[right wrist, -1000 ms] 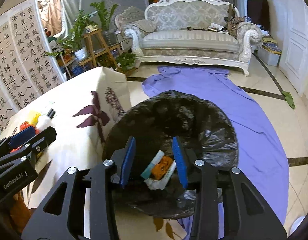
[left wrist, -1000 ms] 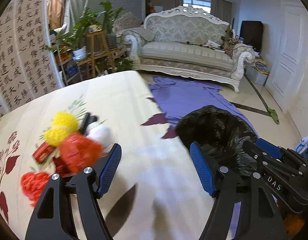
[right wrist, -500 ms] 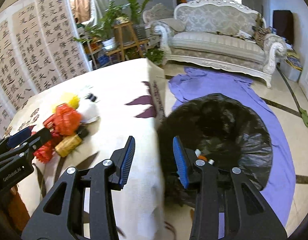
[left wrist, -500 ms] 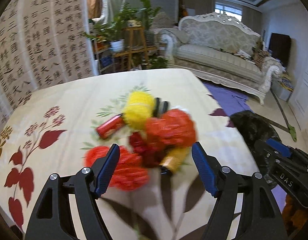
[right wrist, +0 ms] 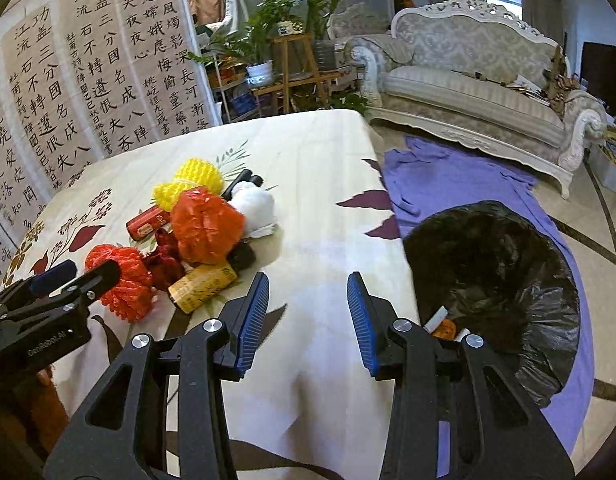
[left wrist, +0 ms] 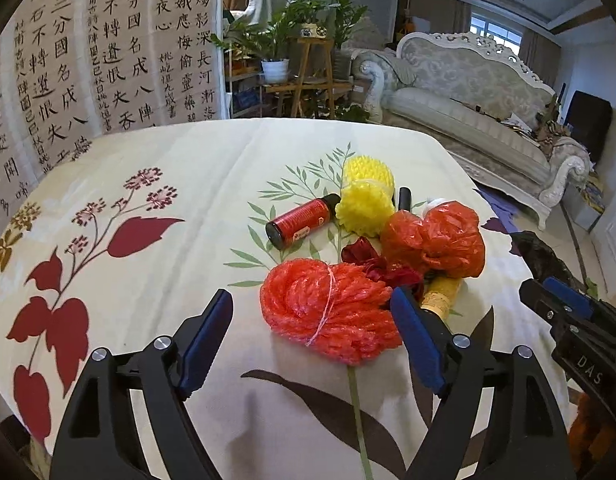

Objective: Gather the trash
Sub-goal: 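Move both tools back toward the remaining trash pile, then grasp the red mesh rope bundle with the left gripper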

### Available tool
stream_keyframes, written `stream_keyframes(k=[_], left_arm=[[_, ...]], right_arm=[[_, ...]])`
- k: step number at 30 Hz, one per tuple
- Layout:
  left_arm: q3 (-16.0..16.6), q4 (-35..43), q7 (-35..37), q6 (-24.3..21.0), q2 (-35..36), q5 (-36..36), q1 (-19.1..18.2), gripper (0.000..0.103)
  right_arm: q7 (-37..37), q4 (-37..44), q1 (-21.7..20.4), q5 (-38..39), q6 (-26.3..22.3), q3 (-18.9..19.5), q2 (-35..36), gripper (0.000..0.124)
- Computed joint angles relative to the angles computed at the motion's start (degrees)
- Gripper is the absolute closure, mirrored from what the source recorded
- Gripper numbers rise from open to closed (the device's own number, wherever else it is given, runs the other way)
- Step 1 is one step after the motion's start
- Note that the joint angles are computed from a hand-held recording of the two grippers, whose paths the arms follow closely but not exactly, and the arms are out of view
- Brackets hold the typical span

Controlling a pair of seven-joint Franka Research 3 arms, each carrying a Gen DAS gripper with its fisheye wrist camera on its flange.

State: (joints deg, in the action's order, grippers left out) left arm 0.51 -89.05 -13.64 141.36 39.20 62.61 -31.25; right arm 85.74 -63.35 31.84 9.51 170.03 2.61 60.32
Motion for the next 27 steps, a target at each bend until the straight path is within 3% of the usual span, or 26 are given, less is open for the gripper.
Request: stream_keyframes(k=[2,9,11,16,27], left_arm=[[-0.1,0.2,0.4,1.0,0.4,-0.2,0.4,0.023],[0.5,-0.4,1.3,5.3,1.1,-1.5,1.2,0.023],[0.9,-1.0,0.6,6.5,0.9,-0.8,1.0,0.036],[1.5,-2.2,-0.4,6.8,0.0,0.1,0.6,0.042],[0.7,-9.7,-6.8,1.5,-6.4,5.3,1.8,0.043]], right_arm=[[0.2,0.6,0.4,-0.1,-0.3,-0.3,0.3,0.076],[0.8,3.4,1.0,-0.8,-2.1,-0.8,1.8,0.075],[0.8,4.1,1.2,-1.1,-2.5,-0.8,2.1,0.075],[0.7,6.5,1.5,-1.6,-3.7,-0.5,3.3,0.075],[-1.8,14.1,2.2,-1.8,-6.2,1.1,6.9,0.075]])
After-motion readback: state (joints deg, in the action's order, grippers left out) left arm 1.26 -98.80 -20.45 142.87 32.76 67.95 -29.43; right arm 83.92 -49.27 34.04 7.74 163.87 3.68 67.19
